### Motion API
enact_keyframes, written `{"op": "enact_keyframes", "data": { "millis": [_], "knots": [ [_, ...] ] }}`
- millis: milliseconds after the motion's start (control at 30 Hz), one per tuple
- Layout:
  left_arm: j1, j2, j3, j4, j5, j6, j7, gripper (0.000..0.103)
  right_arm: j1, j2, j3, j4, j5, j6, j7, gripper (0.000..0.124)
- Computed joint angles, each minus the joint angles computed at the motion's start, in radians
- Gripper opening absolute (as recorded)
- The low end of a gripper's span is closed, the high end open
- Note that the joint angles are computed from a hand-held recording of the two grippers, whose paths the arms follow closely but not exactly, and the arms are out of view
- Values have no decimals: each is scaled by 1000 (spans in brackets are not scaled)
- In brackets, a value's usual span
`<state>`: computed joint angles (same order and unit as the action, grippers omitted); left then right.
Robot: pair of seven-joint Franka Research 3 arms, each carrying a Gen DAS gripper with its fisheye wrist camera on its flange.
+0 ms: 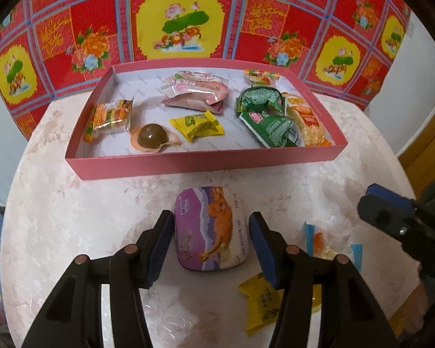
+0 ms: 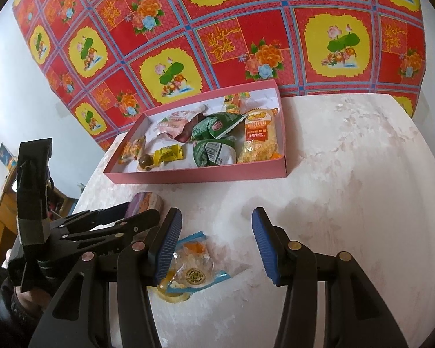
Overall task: Organize snacks
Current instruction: 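Move left gripper to the purple tin while right moves to the clear candy bag, then close left gripper on the purple tin while right closes on the clear candy bag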
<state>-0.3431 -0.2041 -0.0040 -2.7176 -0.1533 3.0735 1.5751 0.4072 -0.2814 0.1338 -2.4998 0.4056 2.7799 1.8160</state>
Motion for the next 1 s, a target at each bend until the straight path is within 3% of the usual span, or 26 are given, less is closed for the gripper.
{"op": "enact_keyframes", "data": {
  "millis": [133,333,700,767,1000],
  "knots": [
    [48,3,-39,-5,62,12,-46,55,0,-4,-1,-1,-1,-4,0,52],
    [-33,0,38,-24,26,57,4,54,2,-17,3,-9,-3,-12,2,52],
    [-86,-29,135,-65,3,88,14,54,29,-27,-2,-9,29,-49,-27,52],
    [-128,-35,185,-76,-2,103,25,53,33,-26,2,-7,33,-54,-32,52],
    [-135,-50,213,-113,79,150,-22,53,34,-18,25,-7,3,-68,-18,52]
  ]
}}
